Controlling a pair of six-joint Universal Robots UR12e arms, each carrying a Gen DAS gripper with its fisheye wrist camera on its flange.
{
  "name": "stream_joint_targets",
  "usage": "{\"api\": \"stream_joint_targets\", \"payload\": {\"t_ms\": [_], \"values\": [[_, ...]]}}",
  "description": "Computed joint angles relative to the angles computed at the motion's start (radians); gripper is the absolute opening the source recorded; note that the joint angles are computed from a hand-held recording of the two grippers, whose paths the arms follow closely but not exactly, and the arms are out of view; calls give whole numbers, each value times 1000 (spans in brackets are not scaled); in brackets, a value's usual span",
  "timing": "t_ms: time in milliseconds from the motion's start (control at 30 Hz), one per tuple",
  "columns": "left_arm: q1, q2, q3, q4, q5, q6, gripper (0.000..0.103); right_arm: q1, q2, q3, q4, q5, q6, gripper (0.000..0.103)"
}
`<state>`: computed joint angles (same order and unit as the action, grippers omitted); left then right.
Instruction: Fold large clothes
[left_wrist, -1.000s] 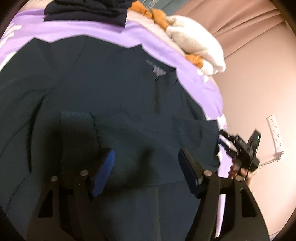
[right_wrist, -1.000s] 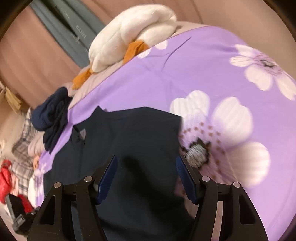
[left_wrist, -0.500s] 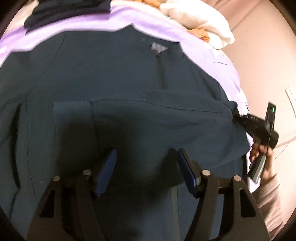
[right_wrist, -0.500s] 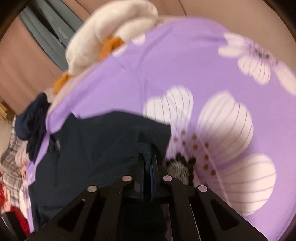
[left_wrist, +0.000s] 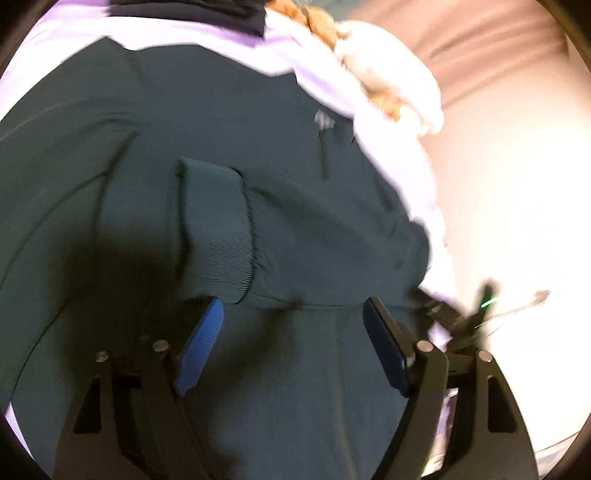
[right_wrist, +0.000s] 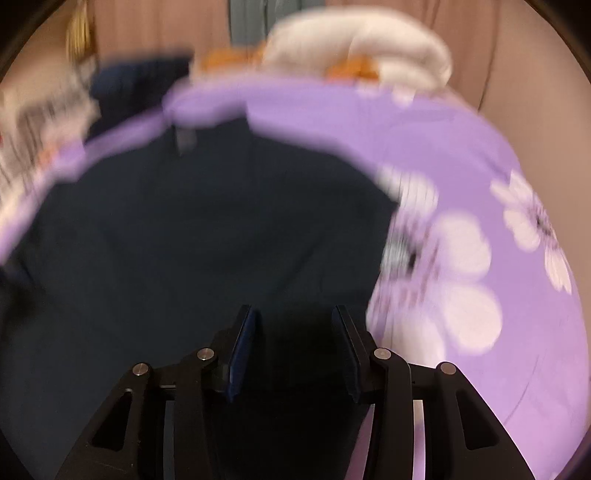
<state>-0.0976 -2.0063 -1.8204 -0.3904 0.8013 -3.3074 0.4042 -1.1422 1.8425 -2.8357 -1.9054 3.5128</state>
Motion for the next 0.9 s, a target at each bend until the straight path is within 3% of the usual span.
{"api": "stream_joint_targets", "payload": {"t_ms": [67, 200, 300, 433, 467, 533, 567, 600, 633, 700, 800, 833, 900], "values": [[22, 9, -22, 62, -2, -68, 83, 10, -5, 6, 5, -34, 7, 43], [50, -13, -14, 131, -34, -176, 83, 8, -36, 51, -101, 6, 96, 43], [58, -49, 15, 148, -77, -233, 82, 24, -53, 73, -199, 4, 103, 44], [44, -113, 80, 139, -113, -295, 75, 34, -48, 67, -231, 15, 77, 44], [41, -126, 96, 121, -119, -301, 67, 35, -46, 63, -233, 20, 69, 44], [34, -150, 131, 74, -136, -302, 63, 30, -40, 58, -245, 36, 48, 44], [29, -160, 149, 60, -132, -303, 44, 27, -37, 54, -249, 47, 41, 44], [26, -168, 165, 46, -131, -305, 16, 25, -32, 46, -250, 61, 38, 44], [24, -180, 187, 38, -146, -316, 8, 33, -27, 36, -245, 60, 44, 44], [21, -185, 201, 85, -144, -328, 8, 46, -21, 33, -258, 54, 49, 44], [21, -177, 196, 227, -140, -308, 7, 53, -6, 24, -305, 55, 38, 44], [22, -174, 193, 240, -138, -287, 7, 51, 0, 17, -315, 61, 34, 44], [20, -165, 189, 148, -118, -202, 6, 47, 15, 0, -313, 70, 50, 44]]}}
